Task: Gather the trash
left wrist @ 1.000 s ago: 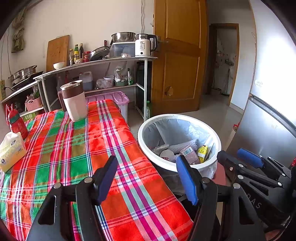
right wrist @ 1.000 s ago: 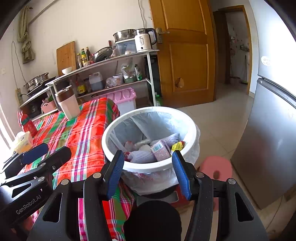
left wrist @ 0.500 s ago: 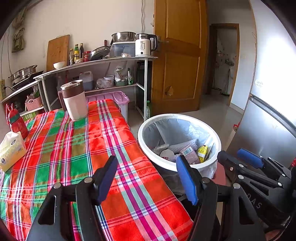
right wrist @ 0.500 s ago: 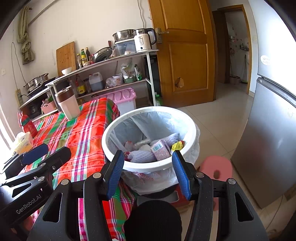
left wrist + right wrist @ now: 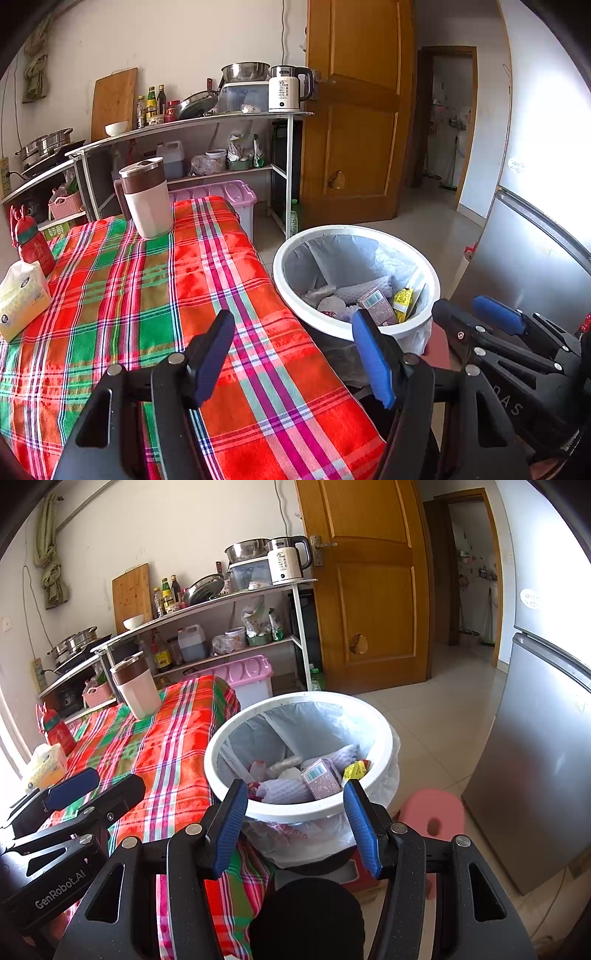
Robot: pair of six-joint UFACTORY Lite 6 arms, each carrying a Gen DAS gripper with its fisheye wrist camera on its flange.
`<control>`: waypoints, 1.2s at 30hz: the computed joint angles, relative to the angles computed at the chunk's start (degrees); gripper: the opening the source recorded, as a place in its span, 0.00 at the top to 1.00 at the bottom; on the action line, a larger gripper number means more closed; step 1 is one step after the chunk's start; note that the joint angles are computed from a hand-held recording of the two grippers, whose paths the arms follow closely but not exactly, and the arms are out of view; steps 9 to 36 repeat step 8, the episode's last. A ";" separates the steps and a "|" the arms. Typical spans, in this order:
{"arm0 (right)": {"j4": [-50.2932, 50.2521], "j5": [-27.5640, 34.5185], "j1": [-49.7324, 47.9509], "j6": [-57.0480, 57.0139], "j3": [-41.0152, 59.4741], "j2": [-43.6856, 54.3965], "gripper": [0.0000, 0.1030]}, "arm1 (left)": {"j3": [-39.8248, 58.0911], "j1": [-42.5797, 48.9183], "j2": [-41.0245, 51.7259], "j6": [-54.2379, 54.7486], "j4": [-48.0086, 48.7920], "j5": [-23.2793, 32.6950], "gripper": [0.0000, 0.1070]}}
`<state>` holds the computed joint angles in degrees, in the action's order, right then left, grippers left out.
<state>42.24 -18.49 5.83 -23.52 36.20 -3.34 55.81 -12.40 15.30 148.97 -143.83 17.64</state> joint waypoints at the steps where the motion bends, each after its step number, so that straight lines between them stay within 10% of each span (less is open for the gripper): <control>1: 0.00 0.01 -0.01 0.02 -0.04 -0.02 0.47 | 0.06 -0.03 0.09 0.14 -0.21 -0.04 0.36; 36: 0.41 -0.08 0.23 -0.08 -0.11 -0.08 0.47 | 0.15 -0.14 0.23 1.07 -1.59 -0.22 0.36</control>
